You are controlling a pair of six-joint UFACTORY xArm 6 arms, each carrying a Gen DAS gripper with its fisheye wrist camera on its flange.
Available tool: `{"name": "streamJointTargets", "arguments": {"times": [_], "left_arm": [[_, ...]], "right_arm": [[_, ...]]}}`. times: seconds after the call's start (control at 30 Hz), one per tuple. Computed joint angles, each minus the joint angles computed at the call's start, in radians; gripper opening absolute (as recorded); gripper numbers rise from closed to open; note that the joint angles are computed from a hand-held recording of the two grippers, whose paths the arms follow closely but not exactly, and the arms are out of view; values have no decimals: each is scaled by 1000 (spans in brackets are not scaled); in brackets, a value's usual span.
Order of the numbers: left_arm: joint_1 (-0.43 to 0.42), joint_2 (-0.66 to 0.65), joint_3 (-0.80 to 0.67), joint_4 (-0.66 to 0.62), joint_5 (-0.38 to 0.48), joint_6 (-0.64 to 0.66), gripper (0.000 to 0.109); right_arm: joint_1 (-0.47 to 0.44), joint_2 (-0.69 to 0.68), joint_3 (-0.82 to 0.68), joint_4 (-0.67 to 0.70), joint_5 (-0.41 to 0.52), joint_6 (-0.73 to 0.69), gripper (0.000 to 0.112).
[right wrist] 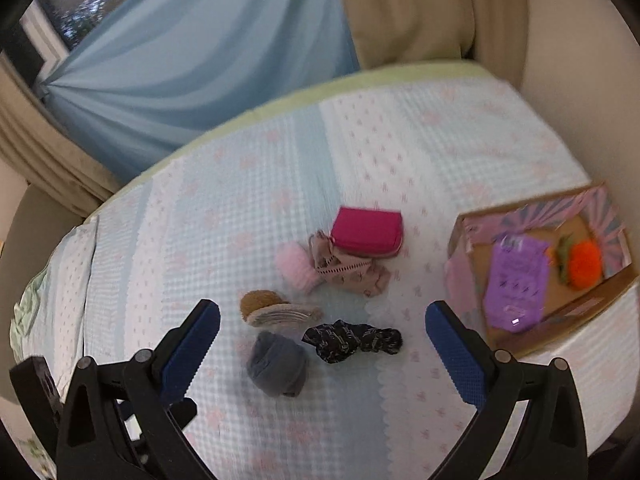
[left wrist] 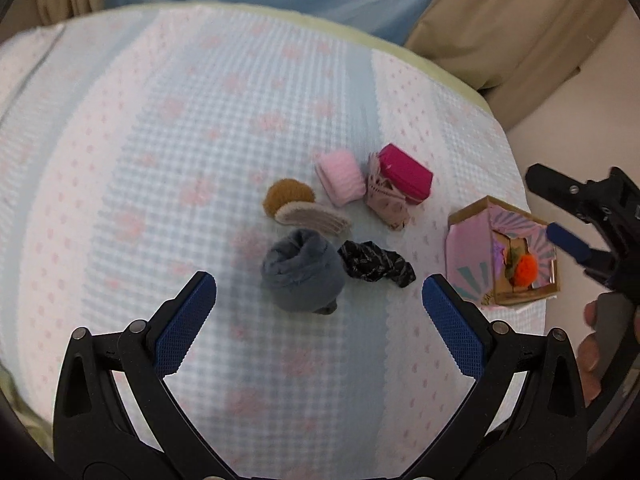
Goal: Organize soft objects
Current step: 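Withdraw both tools from the box back toward the remaining items, then grasp the grey fuzzy sock with the left tool while the right tool grasps the pink mask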
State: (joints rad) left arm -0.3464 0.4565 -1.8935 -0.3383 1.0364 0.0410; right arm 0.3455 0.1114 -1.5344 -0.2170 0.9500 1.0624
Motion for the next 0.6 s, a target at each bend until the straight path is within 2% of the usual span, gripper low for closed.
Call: {"name": "streamJointTargets", "arguments": {"times": [0.3, 0.43, 0.6], "left_arm": [[-20, 195, -56, -46, -61, -8, 103], [-27, 263, -90, -62, -71, -17, 102], [-30, 316, -108, -90, -89, -29, 102]], "right_arm": [[-68, 173, 48, 111, -181, -45, 102], [-83, 270, 15, 147, -223, -78, 102], [-86, 369, -49, 147, -232, -103, 102]]}}
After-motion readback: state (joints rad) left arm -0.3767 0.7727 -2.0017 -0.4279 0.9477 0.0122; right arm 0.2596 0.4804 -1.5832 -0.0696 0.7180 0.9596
